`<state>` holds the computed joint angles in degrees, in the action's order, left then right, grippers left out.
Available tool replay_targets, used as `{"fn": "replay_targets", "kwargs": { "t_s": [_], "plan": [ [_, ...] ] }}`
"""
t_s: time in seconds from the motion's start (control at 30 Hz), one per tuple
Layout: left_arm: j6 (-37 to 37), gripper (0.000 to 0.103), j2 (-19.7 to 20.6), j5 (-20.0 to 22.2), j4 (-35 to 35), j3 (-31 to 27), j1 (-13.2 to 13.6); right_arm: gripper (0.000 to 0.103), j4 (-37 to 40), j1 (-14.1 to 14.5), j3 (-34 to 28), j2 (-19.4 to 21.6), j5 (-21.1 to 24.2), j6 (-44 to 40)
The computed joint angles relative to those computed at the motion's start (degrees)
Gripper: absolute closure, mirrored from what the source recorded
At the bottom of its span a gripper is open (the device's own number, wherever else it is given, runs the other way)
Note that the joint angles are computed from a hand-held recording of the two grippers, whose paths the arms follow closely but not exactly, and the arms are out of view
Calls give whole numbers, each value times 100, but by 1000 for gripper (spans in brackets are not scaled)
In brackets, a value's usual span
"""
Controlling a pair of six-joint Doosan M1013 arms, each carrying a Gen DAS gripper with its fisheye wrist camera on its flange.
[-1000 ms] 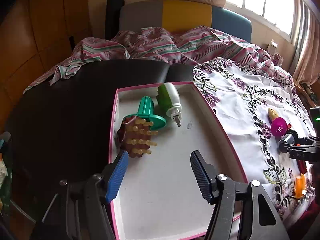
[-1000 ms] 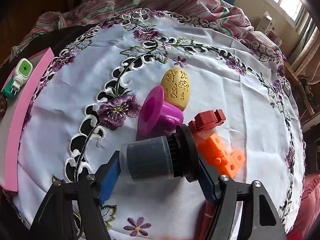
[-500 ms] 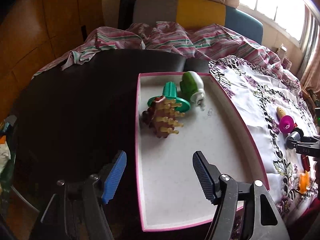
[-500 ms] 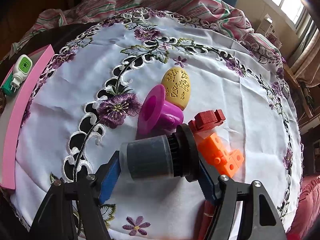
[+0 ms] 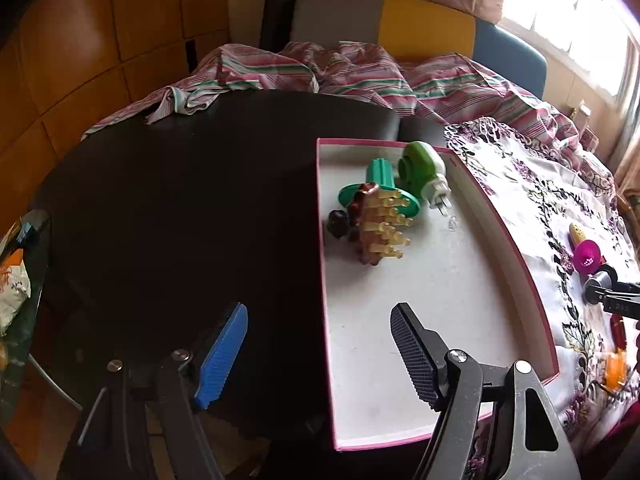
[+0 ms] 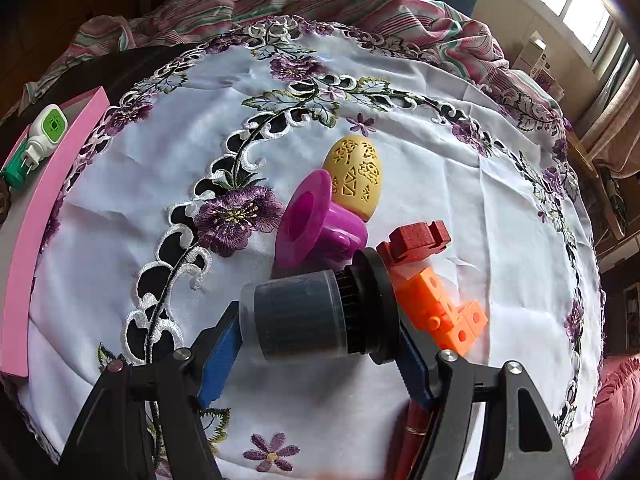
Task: Organize rigid objects
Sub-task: 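Withdraw the left gripper from the tray while the right gripper holds the black-grey cup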
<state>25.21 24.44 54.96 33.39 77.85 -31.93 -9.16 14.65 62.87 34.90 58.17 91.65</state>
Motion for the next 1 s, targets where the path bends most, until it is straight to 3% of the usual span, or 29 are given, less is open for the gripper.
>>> {"fn": "replay_targets", "kwargs": {
  "t_s": [0.4,0.57,1.0],
  "plan": [
    [-199,28,-107,31,-44,211,86,32,101,-11,-50,3,32,27],
    [-270,28,-131,7,13,251,95,32,411,-12,46,-142,-227,66],
    [-208,28,-146,-34,-20,277,98,32,1338,357,15,-267,-564,-891]
  ]
}}
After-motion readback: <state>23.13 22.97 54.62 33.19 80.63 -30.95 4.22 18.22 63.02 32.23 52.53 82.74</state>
